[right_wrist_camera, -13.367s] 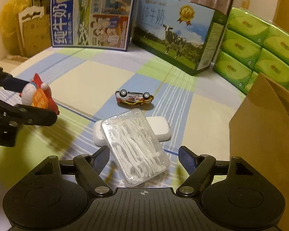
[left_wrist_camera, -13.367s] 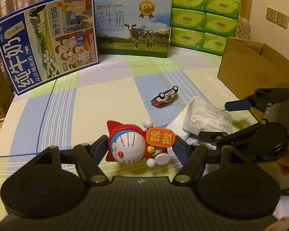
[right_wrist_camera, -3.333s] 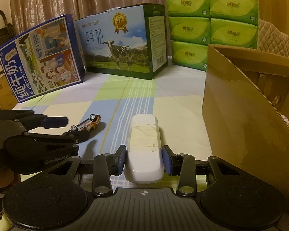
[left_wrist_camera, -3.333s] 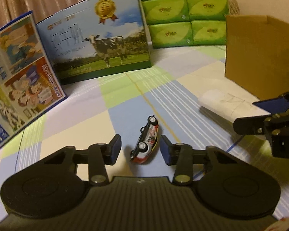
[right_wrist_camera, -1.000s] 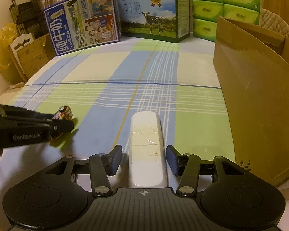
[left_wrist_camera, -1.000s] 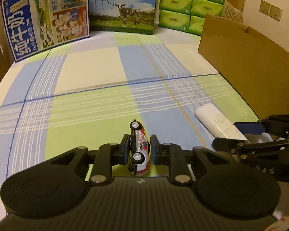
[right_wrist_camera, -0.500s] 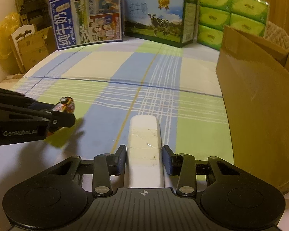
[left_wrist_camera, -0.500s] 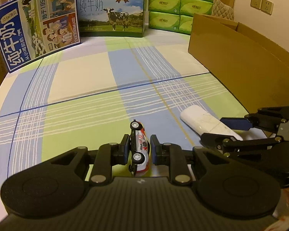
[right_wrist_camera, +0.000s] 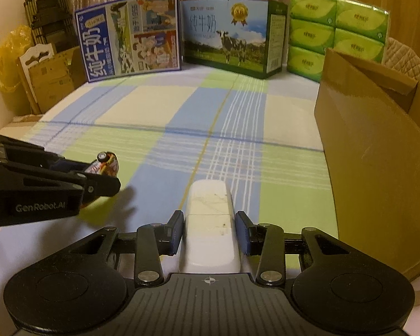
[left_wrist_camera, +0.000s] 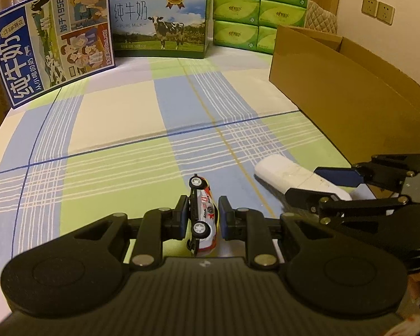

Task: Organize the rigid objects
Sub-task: 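Lift the toy car and white bar and carry both toward the cardboard box, then lower the toy car and white bar into the cardboard box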

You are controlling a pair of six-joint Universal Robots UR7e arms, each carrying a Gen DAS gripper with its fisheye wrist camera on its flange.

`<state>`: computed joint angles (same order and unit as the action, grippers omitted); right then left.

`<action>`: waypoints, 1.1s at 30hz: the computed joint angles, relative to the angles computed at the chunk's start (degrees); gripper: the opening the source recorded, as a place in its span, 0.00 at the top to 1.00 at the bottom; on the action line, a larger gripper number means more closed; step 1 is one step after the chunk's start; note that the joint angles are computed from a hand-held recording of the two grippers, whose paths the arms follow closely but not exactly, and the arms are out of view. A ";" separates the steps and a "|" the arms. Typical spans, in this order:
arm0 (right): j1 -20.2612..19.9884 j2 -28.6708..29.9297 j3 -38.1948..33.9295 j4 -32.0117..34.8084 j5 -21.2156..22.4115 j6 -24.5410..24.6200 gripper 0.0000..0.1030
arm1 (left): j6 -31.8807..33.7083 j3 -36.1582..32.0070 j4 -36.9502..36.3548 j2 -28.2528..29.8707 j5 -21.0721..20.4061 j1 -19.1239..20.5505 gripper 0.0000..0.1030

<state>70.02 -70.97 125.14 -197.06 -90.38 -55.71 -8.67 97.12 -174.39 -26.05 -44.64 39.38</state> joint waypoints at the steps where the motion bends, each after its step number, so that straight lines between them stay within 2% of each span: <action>1: 0.06 -0.06 0.11 -0.37 0.27 -0.22 0.64 | -0.07 0.06 -0.01 -0.02 0.02 -0.04 0.83; 13: 0.24 -0.95 0.60 -1.08 1.36 -1.96 0.64 | 0.30 -0.87 -0.52 0.27 -0.31 -0.58 0.83; 21: 0.62 -2.21 0.54 -0.83 0.94 0.18 0.64 | -1.33 -1.46 -0.70 0.53 -0.07 -1.87 0.83; 33: 1.36 -9.65 3.98 2.09 0.48 1.77 0.64 | -8.04 -0.72 1.74 -0.82 1.47 -5.88 0.83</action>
